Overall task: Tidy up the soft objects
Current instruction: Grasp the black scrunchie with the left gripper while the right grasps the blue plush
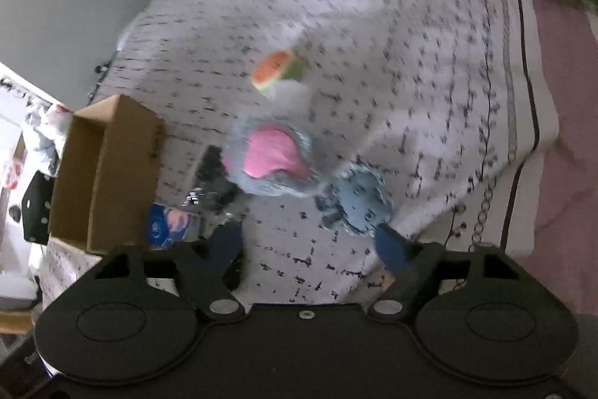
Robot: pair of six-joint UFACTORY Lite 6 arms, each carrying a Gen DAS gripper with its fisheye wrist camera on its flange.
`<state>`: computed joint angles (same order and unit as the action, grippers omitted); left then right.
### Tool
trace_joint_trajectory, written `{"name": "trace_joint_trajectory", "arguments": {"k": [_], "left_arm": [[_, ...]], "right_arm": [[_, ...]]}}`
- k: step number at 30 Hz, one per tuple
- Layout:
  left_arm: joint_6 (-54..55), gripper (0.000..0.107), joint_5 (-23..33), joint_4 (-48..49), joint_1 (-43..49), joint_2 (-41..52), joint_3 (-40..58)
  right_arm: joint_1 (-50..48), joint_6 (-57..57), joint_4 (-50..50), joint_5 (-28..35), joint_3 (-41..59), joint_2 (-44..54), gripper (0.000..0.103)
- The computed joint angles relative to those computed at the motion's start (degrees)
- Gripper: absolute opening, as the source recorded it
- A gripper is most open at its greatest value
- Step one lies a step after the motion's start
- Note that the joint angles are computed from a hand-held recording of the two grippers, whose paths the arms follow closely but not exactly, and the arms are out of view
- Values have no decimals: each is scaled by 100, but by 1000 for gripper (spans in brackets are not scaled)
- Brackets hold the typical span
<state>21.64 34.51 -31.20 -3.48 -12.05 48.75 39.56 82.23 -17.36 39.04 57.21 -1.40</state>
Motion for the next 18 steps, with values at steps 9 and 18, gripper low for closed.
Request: {"name": "trace_joint_trajectory", "arguments": {"k": [9, 18], "left_arm": [[-385, 47, -649, -132, -647, 977, 58], [-1161, 47, -1205, 195, -1272, 1977, 326]], "right_arm": [[-888, -1396, 1262, -679, -105, 543, 63], [-1368, -1444, 1224, -544, 277, 1523, 61]]}}
